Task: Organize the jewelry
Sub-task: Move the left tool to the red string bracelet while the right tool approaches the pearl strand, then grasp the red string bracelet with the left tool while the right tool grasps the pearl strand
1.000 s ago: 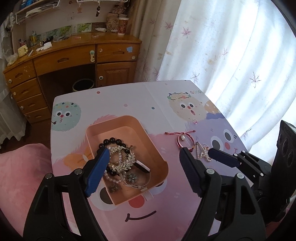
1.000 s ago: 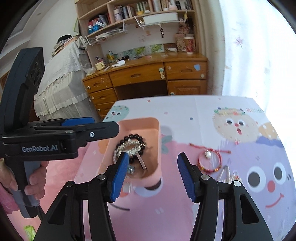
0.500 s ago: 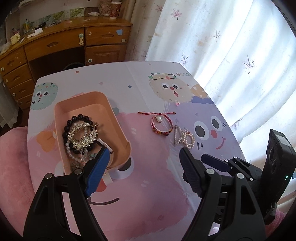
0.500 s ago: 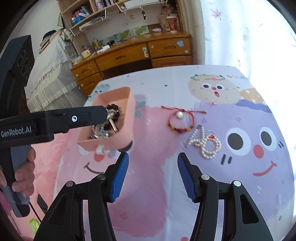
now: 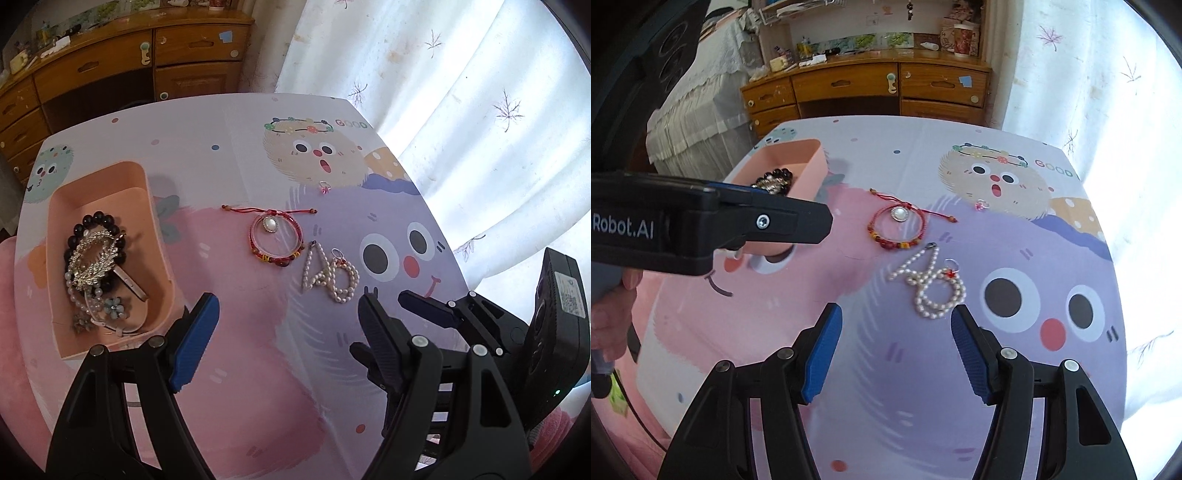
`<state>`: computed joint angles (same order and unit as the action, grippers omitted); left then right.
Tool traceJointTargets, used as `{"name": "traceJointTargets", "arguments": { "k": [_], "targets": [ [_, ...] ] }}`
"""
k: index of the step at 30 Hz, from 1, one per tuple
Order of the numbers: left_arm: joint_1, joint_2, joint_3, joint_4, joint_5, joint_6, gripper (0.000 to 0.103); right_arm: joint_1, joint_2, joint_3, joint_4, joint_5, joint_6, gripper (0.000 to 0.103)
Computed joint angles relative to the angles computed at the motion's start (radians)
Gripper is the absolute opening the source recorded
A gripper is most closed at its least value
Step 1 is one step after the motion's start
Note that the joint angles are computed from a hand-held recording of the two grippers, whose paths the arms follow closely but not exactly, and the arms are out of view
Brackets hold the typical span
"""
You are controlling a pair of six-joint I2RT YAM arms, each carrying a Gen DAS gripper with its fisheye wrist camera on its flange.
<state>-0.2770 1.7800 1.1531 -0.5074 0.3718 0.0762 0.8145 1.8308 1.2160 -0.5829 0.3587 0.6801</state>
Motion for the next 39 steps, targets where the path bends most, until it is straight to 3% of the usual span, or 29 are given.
{"name": "traceJointTargets", "arguments": {
  "k": [7, 15, 25, 31, 35, 37, 39],
  "targets": [
    [-0.075, 0.161, 0.123, 0.003, -0.051, -0.107, 0.076, -0.081, 0.001, -0.125, 0.178, -0.017, -0.117, 0.063],
    [-0.140, 0.347, 0.258, 0.026, -0.222, -0.207, 0.076, -0.134, 0.086, -0.181, 0.348, -0.008, -0.211, 0.062],
    [-0.195, 0.472, 0.368, 0.039, -0.336, -0.230, 0.076, -0.202, 0.139, -0.214, 0.469, -0.102, -0.283, 0.061],
    [-0.215, 0.498, 0.378, 0.088, -0.386, -0.246, 0.076, -0.222, 0.166, -0.223, 0.529, -0.113, -0.330, 0.051],
    [-0.217, 0.499, 0.366, 0.124, -0.391, -0.246, 0.075, -0.240, 0.176, -0.226, 0.555, -0.116, -0.336, 0.032],
    [-0.226, 0.491, 0.343, 0.157, -0.426, -0.238, 0.062, -0.251, 0.178, -0.224, 0.559, -0.122, -0.333, 0.026],
    [-0.230, 0.478, 0.312, 0.203, -0.421, -0.218, 0.056, -0.262, 0.179, -0.225, 0.567, -0.128, -0.332, 0.018]
  ]
}}
